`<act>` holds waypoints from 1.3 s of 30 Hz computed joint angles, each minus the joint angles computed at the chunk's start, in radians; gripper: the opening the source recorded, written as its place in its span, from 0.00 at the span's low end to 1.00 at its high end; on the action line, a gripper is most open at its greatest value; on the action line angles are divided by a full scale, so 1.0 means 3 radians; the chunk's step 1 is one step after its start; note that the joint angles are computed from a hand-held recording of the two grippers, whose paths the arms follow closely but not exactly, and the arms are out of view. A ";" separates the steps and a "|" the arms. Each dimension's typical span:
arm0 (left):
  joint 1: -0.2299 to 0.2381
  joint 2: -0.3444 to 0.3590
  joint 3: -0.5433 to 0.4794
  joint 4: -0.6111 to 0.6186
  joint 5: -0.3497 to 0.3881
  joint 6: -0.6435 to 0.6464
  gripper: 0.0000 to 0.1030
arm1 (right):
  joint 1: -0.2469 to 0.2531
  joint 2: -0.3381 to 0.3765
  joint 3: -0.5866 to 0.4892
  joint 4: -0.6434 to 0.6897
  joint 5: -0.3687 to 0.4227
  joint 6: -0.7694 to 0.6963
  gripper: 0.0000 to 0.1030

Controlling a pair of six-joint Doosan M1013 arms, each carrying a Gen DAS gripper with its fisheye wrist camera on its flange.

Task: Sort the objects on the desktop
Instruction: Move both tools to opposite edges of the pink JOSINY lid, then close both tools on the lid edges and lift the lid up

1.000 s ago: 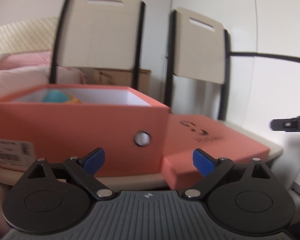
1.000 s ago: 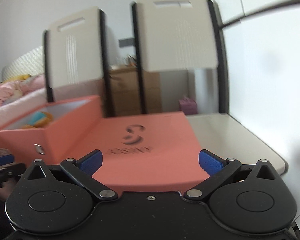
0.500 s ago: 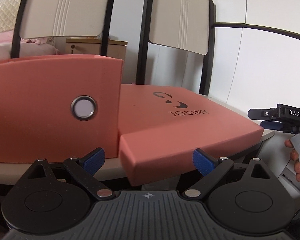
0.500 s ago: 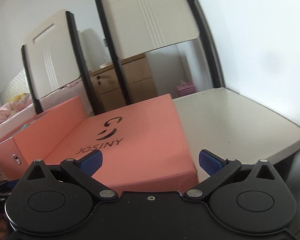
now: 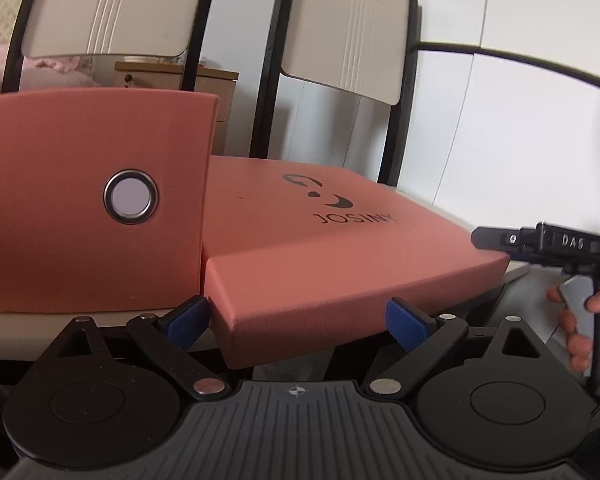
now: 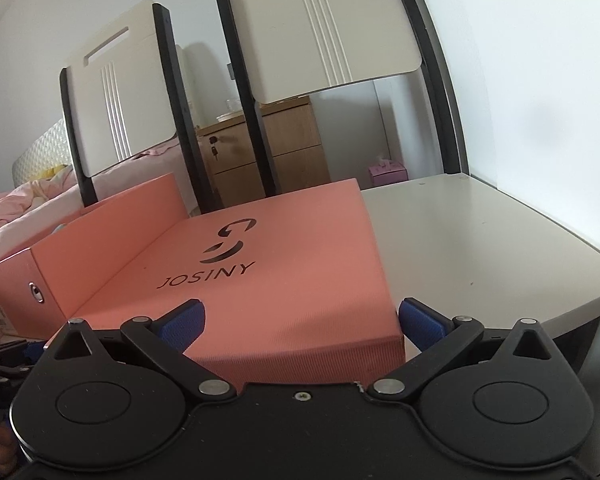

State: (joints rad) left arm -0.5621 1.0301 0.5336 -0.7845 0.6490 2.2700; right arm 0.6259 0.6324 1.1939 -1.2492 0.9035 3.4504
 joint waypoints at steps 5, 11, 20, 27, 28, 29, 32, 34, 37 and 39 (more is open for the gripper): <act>0.0031 -0.0072 0.0133 -0.0183 0.0029 0.0166 0.94 | 0.0042 -0.0028 0.0038 -0.0008 -0.0015 -0.0025 1.00; 0.0051 -0.0230 0.0420 -0.0308 -0.0006 0.0296 0.94 | 0.0147 -0.0070 0.0102 -0.0053 0.0034 0.0060 1.00; 0.0071 -0.0453 0.0834 -0.0588 -0.0090 0.0507 0.94 | 0.0300 -0.0155 0.0267 -0.0254 0.0111 0.0488 1.00; 0.0149 -0.0321 0.0548 -0.0618 0.0136 0.0104 0.95 | 0.0247 -0.0246 0.0451 -0.0256 0.0085 0.1318 0.99; 0.0164 -0.0284 0.0472 -0.0601 0.0188 -0.0017 0.95 | 0.0225 -0.0281 0.0529 -0.0336 0.0011 0.1608 0.99; 0.0183 -0.0225 0.0362 -0.0594 0.0279 -0.0181 0.95 | 0.0200 -0.0316 0.0615 -0.0460 -0.0094 0.1936 0.99; 0.0243 0.0008 -0.0064 -0.0604 0.0629 -0.0749 0.95 | 0.0128 -0.0385 0.0826 -0.0874 -0.0380 0.2861 0.99; 0.0263 0.0164 -0.0347 -0.0563 0.0821 -0.1062 0.95 | 0.0089 -0.0398 0.0902 -0.1098 -0.0510 0.3300 0.99; 0.0281 0.0404 -0.0792 -0.0528 0.1101 -0.1424 0.93 | 0.0046 -0.0391 0.0927 -0.1172 -0.0656 0.3509 0.94; 0.0290 0.0550 -0.1059 -0.0569 0.1238 -0.1589 0.90 | 0.0027 -0.0384 0.0921 -0.1180 -0.0743 0.3547 0.84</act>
State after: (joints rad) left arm -0.4751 1.1952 0.2160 -0.9553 1.0205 1.7934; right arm 0.6341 0.5173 1.4702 -1.6033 0.6806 4.5146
